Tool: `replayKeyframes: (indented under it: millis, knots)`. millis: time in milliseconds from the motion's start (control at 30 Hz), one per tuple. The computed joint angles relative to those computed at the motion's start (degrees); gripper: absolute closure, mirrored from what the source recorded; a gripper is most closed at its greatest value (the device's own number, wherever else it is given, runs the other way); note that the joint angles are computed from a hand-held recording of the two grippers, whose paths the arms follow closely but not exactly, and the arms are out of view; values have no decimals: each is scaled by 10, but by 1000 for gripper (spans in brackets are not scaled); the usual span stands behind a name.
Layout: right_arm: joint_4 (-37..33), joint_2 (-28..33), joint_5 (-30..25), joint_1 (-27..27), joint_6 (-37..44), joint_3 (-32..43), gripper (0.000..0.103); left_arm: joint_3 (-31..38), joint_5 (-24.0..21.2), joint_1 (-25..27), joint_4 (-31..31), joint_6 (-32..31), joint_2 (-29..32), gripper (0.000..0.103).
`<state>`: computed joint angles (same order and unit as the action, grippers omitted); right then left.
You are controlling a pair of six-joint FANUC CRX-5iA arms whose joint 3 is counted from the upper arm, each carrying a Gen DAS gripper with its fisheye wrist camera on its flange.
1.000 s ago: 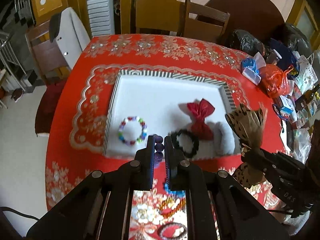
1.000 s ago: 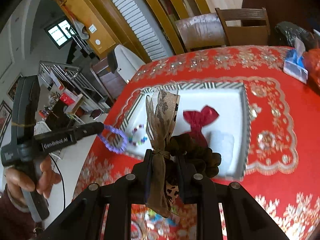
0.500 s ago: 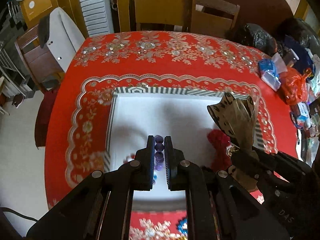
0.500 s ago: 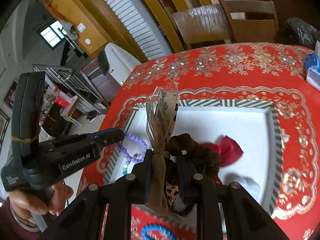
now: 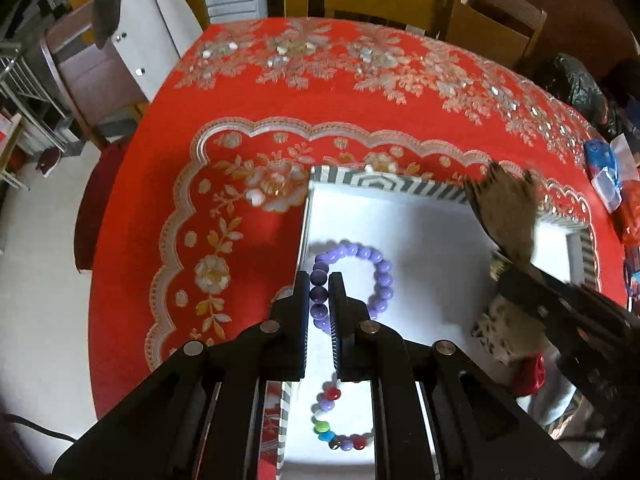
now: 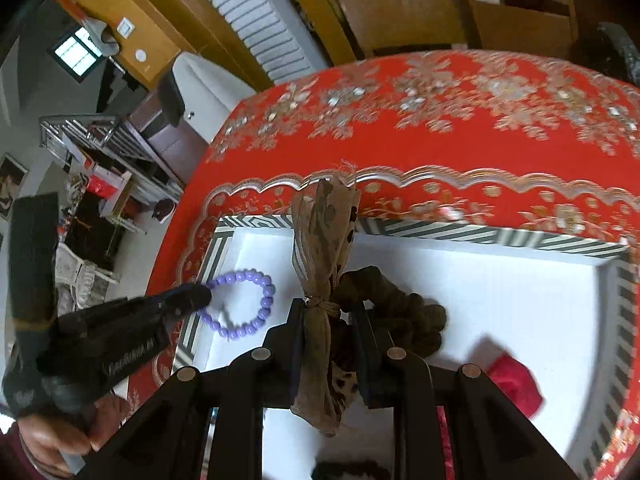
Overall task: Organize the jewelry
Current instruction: 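Lower the lavender bracelet and leopard scrunchie into the tray and open both tools, then withdraw both open tools from the tray toward the remaining bracelets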
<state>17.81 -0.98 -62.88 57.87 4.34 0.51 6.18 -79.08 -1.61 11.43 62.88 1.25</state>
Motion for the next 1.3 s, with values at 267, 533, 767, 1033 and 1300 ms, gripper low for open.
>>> replayKeyframes:
  millis: [267,533,767,1033,1300]
  knots:
    - [-44,28,-5,-20,51,26,61,-6,-3,-5,-16,5,-3,93]
    - [28,-31,-10,25,-42,-12,57,-20,-20,2,10,-13,-29,54]
    - [85,-63,-63,100,-116,-19,57,-56,-19,21,26,-28,-90,51]
    - [147,-96,-134,221,-203,-40,57,-113,-33,58,37,-38,-183,51]
    - [173,-109,-254,358,-271,-35,56,-176,-66,121,67,-71,-301,51]
